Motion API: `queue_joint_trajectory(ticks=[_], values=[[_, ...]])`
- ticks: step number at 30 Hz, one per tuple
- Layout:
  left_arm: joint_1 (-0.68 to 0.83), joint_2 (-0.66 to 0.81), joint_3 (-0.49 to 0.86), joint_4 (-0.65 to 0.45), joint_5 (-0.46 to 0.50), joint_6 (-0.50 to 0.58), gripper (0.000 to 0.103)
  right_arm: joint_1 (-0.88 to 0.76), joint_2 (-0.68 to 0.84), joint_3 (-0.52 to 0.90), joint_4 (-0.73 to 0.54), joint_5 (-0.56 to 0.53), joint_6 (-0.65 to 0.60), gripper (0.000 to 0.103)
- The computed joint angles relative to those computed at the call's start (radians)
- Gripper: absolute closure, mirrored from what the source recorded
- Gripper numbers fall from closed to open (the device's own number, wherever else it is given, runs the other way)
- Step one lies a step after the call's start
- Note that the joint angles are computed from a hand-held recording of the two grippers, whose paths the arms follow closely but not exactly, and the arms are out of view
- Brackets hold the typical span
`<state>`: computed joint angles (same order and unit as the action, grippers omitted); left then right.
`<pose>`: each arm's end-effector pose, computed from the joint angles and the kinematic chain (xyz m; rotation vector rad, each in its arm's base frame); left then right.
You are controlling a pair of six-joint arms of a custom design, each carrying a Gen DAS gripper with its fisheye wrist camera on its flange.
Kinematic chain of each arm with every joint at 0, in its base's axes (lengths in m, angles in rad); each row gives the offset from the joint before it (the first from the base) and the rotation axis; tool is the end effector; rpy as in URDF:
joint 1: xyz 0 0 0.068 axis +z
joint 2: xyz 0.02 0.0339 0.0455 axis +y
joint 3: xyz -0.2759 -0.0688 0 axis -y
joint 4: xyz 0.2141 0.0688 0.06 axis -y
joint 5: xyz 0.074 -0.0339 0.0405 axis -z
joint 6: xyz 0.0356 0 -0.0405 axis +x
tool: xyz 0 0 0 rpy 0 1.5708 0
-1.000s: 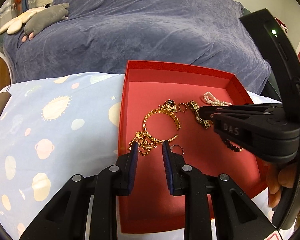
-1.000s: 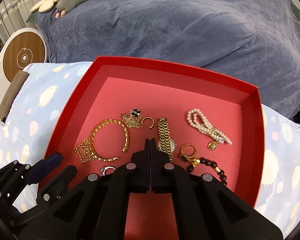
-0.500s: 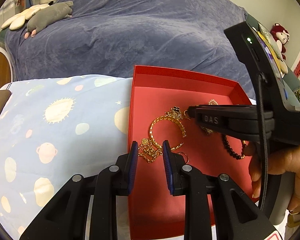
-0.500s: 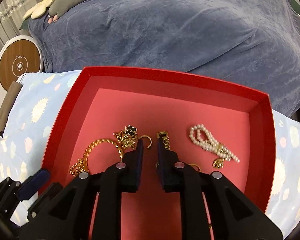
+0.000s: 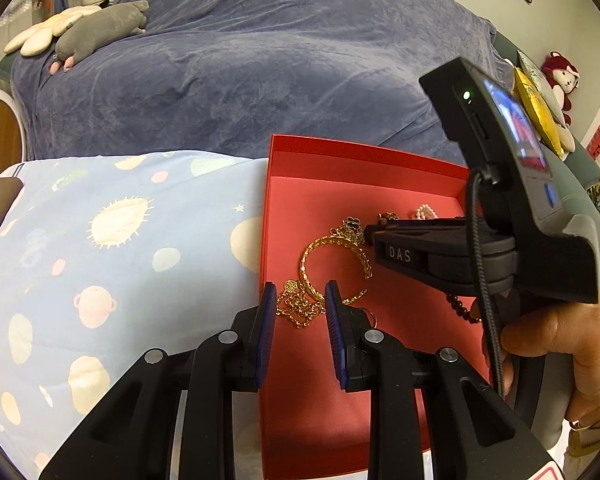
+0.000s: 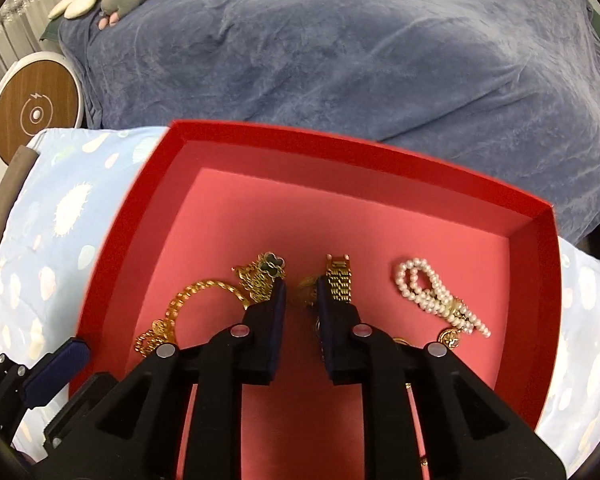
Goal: Organize jewelry
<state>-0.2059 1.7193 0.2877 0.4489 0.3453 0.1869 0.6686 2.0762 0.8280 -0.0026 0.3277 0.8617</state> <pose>0.2027 -0.0546 0.0932 0.6230 2.4485 -0.4472 0.2521 0.1846 0.0686 0.3304 2.6674 -0.0201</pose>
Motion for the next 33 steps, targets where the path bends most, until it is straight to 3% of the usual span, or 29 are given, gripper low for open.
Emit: queue_joint_trajectory(ticks=[3, 6, 11, 21, 25, 33], values=[[0.000, -0.005, -0.003, -0.002, -0.004, 0.003, 0.080, 0.011, -0.002, -0.006, 0.006, 0.012, 0.016, 0.087], [0.003, -0.015, -0.002, -0.012, 0.000, 0.003, 0.080, 0.015, -0.011, -0.036, 0.045, 0.003, 0.029, 0.101], [0.013, -0.056, -0.011, -0.037, 0.006, 0.014, 0.080, 0.024, -0.040, -0.070, 0.066, 0.016, 0.045, 0.101], [0.033, -0.057, 0.006, -0.057, 0.022, 0.013, 0.080, -0.012, -0.035, -0.049, 0.077, -0.012, 0.039, 0.096], [0.036, -0.046, 0.015, -0.053, 0.025, 0.012, 0.080, -0.016, -0.018, -0.033, 0.079, -0.001, 0.033, 0.082], [0.044, -0.030, 0.020, -0.045, 0.028, 0.010, 0.080, -0.037, 0.005, 0.001, 0.082, -0.020, 0.012, 0.085]])
